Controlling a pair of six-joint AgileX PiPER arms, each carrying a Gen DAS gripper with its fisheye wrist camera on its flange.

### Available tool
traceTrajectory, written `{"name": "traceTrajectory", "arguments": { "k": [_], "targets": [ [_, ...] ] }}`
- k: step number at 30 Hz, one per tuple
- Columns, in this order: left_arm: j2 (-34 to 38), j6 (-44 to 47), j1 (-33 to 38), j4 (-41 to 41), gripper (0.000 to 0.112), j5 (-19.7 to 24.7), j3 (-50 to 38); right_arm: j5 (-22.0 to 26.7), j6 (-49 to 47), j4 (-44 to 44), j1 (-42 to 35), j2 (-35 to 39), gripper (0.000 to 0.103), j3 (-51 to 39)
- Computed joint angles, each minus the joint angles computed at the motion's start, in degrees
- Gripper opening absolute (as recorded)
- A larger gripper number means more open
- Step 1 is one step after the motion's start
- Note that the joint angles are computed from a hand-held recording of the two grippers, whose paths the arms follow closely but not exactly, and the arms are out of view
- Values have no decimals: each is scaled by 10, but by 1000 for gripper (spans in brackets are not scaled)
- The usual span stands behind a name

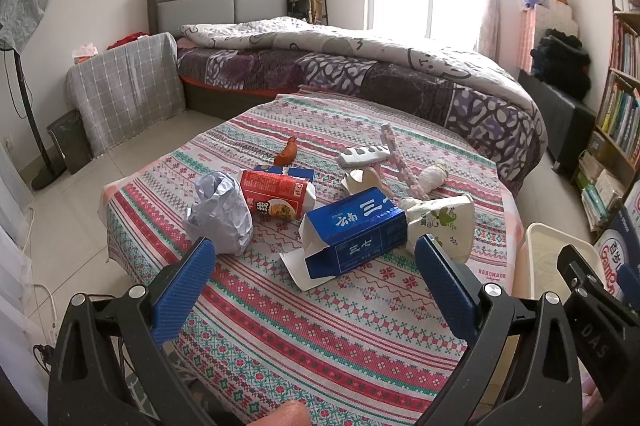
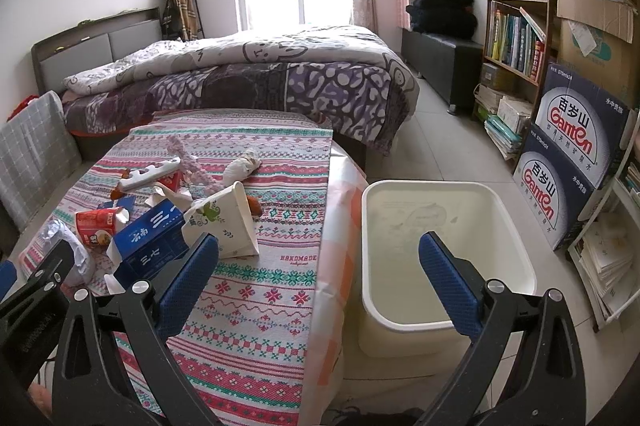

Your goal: Collect trash

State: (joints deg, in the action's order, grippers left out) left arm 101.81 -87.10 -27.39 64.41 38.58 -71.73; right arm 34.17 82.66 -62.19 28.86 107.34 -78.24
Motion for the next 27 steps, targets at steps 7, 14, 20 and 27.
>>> {"name": "traceTrajectory", "arguments": {
  "k": [7, 14, 20, 27],
  "targets": [
    [0, 1, 2, -1, 97, -2, 0, 0, 1, -1, 3, 7, 96, -6],
    [-3, -1, 0, -2, 97, 0, 5, 0, 1, 0, 3, 7, 96, -6],
    [-2, -2, 2, -1, 97, -3, 6, 3, 0, 3, 6, 7, 96, -6],
    [0, -10, 4, 1, 97, -12, 19, -2, 1, 4, 7, 17, 96, -8]
  ]
}}
